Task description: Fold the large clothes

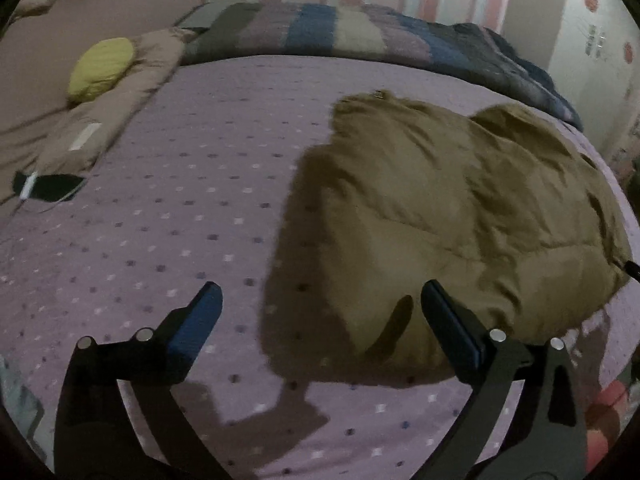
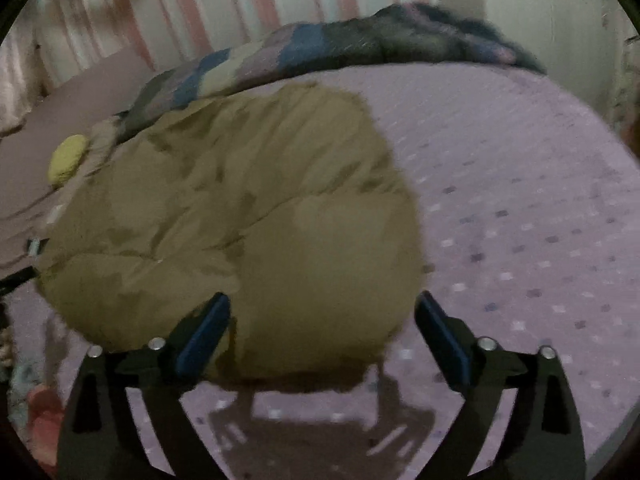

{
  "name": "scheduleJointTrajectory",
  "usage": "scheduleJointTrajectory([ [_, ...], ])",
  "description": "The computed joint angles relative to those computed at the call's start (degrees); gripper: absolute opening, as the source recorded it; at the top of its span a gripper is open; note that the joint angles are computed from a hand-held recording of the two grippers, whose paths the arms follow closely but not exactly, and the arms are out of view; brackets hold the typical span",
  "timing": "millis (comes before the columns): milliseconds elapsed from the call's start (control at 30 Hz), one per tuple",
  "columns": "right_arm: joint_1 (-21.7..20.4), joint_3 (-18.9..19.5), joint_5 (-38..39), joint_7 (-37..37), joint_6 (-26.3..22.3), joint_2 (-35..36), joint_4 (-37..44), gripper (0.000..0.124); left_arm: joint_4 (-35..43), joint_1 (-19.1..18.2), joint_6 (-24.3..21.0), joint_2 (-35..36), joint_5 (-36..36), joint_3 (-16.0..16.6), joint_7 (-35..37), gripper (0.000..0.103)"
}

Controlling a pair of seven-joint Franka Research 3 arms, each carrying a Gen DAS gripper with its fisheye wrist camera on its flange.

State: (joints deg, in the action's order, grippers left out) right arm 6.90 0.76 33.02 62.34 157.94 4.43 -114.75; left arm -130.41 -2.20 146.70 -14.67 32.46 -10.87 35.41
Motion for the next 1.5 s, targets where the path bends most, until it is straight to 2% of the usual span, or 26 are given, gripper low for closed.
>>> scheduleJointTrajectory([
  [100, 1.06, -0.96, -10.05, 8.84, 5.85, -2.79, -3.63, 0.097, -1.05, 0.63, -4.46, -3.32, 2.63, -1.35, -2.73, 0.1],
  [200, 1.81, -0.16, -12.69, 11.97, 11.74, -6.07, -7.11, 0.101, 1.76, 0.13, -7.56, -2.89, 4.49, -2.96, -4.13, 0.1],
  [267, 2.66, 0.28, -11.79, 11.02, 14.43, -7.85, -8.84, 0.101, 3.1, -0.69, -9.99, -3.12, 6.71, -4.69, -5.98, 0.1],
  [300, 2.63, 1.14, -14.1, 13.56, 15.84, -9.08, -10.14, 0.101, 3.54, -1.46, -10.86, -3.33, 7.05, -5.04, -6.06, 0.1],
  [400, 3.06, 2.46, -16.22, 17.7, 15.97, -11.2, -11.47, 0.101, 6.49, -3.59, -13.08, -1.83, 7.4, -6.13, -7.19, 0.1],
  [467, 2.19, 4.29, -20.39, 22.52, 15.87, -12.06, -11.86, 0.101, 7.57, -4.8, -14.22, -1.66, 7.95, -6.52, -8.41, 0.1],
  [533, 1.39, 5.93, -24.7, 27.1, 14.99, -13.58, -12.58, 0.101, 8.85, -5.98, -15.36, -1.39, 8.31, -7.0, -9.63, 0.1],
  [600, 1.97, 6.27, -25.88, 29.16, 12.23, -14.53, -12.2, 0.101, 9.45, -6.99, -14.91, -1.61, 8.59, -7.13, -10.62, 0.1],
  [667, 4.05, 4.98, -23.55, 28.36, 10.61, -15.21, -12.16, 0.101, 10.54, -7.74, -15.4, -1.38, 8.9, -7.61, -12.07, 0.1],
  [767, 3.66, 6.15, -25.81, 32.48, 6.08, -16.69, -11.27, 0.101, 11.75, -8.95, -15.62, -1.36, 7.77, -7.5, -12.39, 0.1],
  [833, 3.83, 6.41, -27.1, 33.89, 3.75, -17.51, -10.42, 0.101, 12.43, -9.58, -15.42, -1.58, 6.63, -7.24, -12.06, 0.1],
  [1000, 5.21, 5.71, -26.74, 34.57, -0.71, -19.51, -8.08, 0.101, 15.65, -10.7, -19.24, -0.77, 6.67, -8.26, -10.77, 0.1],
  [1100, 4.36, 6.85, -29.76, 36.26, -2.93, -20.0, -6.24, 0.101, 16.95, -11.58, -19.9, -0.81, 5.83, -8.31, -8.84, 0.1],
  [1200, 4.32, 7.22, -31.29, 37.32, -4.19, -20.35, -4.75, 0.101, 18.44, -11.88, -21.94, -1.08, 7.53, -9.15, -8.93, 0.1],
  [1333, 5.18, 6.99, -31.18, 37.25, -4.44, -20.14, -3.07, 0.101, 18.83, -11.89, -19.92, -2.14, 8.01, -8.72, -9.22, 0.1],
  [1500, 5.37, 7.34, -32.41, 38.01, -5.75, -18.99, -0.68, 0.101, 21.09, -11.05, -22.07, -0.88, 12.1, -10.11, -10.87, 0.1],
])
